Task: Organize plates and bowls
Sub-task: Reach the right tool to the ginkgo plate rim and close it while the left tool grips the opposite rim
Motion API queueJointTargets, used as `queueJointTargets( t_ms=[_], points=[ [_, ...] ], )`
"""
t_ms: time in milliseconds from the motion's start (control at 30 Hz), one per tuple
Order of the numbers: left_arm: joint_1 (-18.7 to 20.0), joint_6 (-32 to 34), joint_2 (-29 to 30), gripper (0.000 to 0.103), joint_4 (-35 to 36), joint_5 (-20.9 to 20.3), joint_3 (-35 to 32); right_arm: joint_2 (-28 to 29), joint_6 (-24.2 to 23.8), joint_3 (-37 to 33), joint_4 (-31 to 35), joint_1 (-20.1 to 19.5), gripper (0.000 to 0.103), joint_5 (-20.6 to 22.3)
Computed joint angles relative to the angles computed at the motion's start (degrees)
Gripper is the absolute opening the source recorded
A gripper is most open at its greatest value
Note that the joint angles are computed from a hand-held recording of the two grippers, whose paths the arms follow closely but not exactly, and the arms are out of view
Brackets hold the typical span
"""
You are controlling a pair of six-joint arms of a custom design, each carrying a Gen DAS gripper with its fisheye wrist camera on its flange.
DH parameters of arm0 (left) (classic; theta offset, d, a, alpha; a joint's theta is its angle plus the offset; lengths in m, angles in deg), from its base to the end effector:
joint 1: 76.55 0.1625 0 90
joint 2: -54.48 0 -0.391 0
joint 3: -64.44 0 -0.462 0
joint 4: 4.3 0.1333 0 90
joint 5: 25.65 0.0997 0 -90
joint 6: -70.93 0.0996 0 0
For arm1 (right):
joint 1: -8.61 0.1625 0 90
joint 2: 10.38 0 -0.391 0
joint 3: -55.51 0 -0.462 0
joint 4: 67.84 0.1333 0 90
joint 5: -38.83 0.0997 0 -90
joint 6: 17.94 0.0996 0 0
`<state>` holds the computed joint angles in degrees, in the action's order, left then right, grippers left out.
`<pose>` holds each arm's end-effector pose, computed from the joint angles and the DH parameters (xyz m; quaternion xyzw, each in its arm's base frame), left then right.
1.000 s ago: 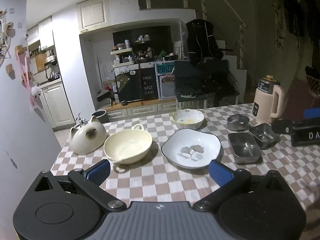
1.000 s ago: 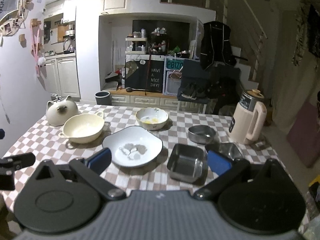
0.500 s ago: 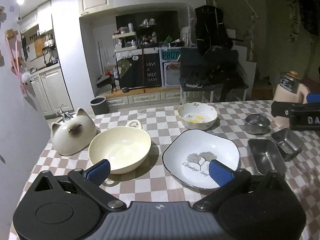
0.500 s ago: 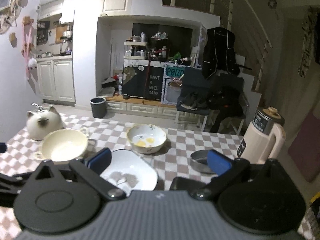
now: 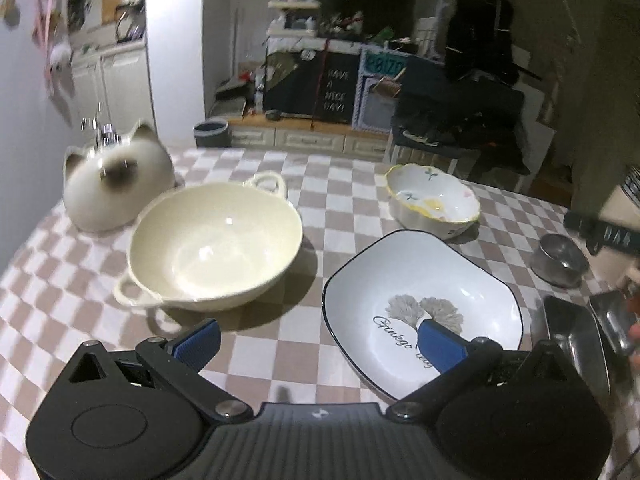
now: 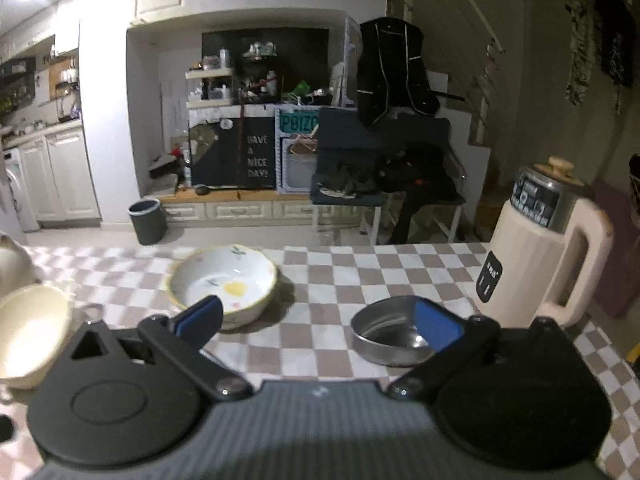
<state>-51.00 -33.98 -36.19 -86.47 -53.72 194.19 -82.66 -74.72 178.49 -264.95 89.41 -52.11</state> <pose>-0.2546 -0.3669 0.1574 -0.0799 0.8089 -0.4383 0.3836 0.0421 -0.5637 0.2054 0.3519 -0.8079 0.3925 0.2634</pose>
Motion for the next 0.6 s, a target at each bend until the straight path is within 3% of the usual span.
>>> queueJointTargets(
  t_ms=[133, 267, 367, 500, 600],
  points=[
    [2.6, 5.5, -1.5, 0.103, -14.3, -2.0, 3.6, 4.8, -2.1, -4.8, 2.2, 0.0, 0.103, -2.4],
    [4.9, 10.4, -0.3, 0.103, -25.6, -3.5, 5.0, 4.7, -2.3, -8.8, 14.1, -1.5, 0.103, 1.6],
    [6.3, 11.7, 1.7, 0.103, -29.0, -4.0, 4.1, 4.9, -2.1, -12.1, 23.4, -1.3, 0.103, 1.3],
    [7.7, 13.8, 2.0, 0.103, -35.7, -5.4, 4.8, 6.7, 2.8, -17.3, 34.1, -1.1, 0.103, 1.3],
    [9.0, 15.7, 1.8, 0.103, -41.8, -7.0, 5.7, 8.8, 3.3, -19.9, 37.9, -0.8, 0.092, 0.3]
  ],
)
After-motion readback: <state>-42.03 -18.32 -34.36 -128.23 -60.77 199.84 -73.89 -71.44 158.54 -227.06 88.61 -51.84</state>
